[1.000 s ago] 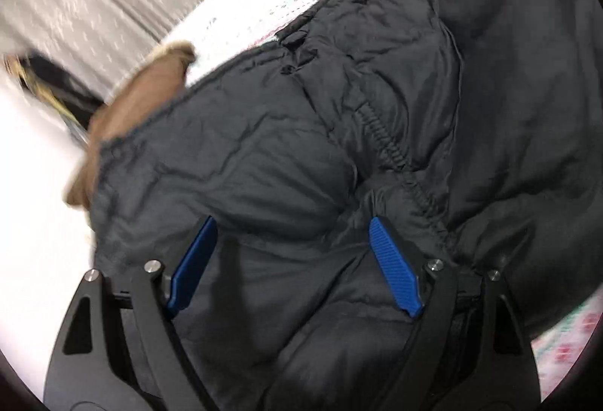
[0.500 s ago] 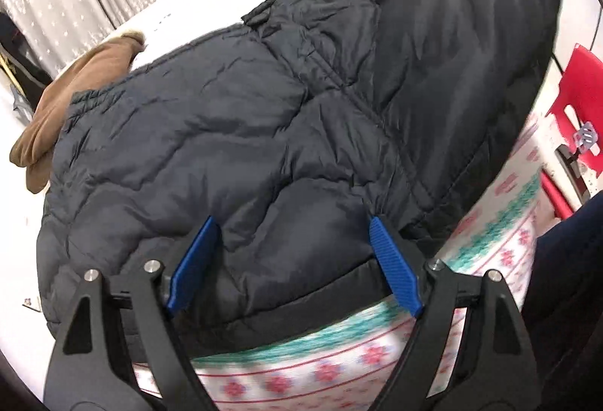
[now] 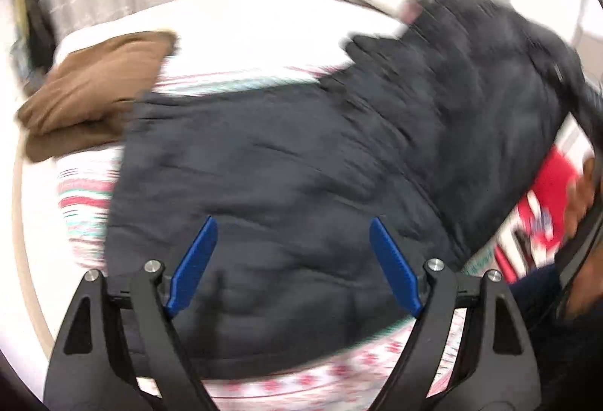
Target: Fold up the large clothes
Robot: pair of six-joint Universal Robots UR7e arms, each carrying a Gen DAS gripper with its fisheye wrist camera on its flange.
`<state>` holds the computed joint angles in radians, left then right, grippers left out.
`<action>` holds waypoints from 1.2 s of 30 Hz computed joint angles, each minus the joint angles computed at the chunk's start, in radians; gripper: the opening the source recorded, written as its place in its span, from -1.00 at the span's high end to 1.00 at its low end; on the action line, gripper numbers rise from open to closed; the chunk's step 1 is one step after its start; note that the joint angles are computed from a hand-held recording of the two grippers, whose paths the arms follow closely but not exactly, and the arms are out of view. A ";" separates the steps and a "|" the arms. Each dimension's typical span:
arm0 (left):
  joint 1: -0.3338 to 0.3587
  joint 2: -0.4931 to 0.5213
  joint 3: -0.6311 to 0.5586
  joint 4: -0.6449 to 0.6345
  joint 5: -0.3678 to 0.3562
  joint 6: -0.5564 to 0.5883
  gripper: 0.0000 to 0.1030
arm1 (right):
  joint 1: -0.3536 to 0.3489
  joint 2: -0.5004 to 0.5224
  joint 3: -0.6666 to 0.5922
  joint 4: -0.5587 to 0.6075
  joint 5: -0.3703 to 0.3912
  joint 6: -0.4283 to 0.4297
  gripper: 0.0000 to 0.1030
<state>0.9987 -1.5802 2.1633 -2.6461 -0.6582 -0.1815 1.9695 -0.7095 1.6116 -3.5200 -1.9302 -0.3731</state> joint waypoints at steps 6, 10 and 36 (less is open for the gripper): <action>0.070 -0.151 0.048 -0.059 0.087 -0.155 -0.62 | 0.064 0.055 -0.017 -0.062 0.010 -0.128 0.77; 0.127 -0.198 0.055 -0.003 -0.013 -0.197 -0.62 | 0.125 0.111 -0.041 -0.088 0.017 -0.239 0.77; 0.198 -0.288 0.021 0.043 -0.185 -0.243 -0.61 | 0.241 0.309 0.038 0.276 0.105 -0.515 -0.18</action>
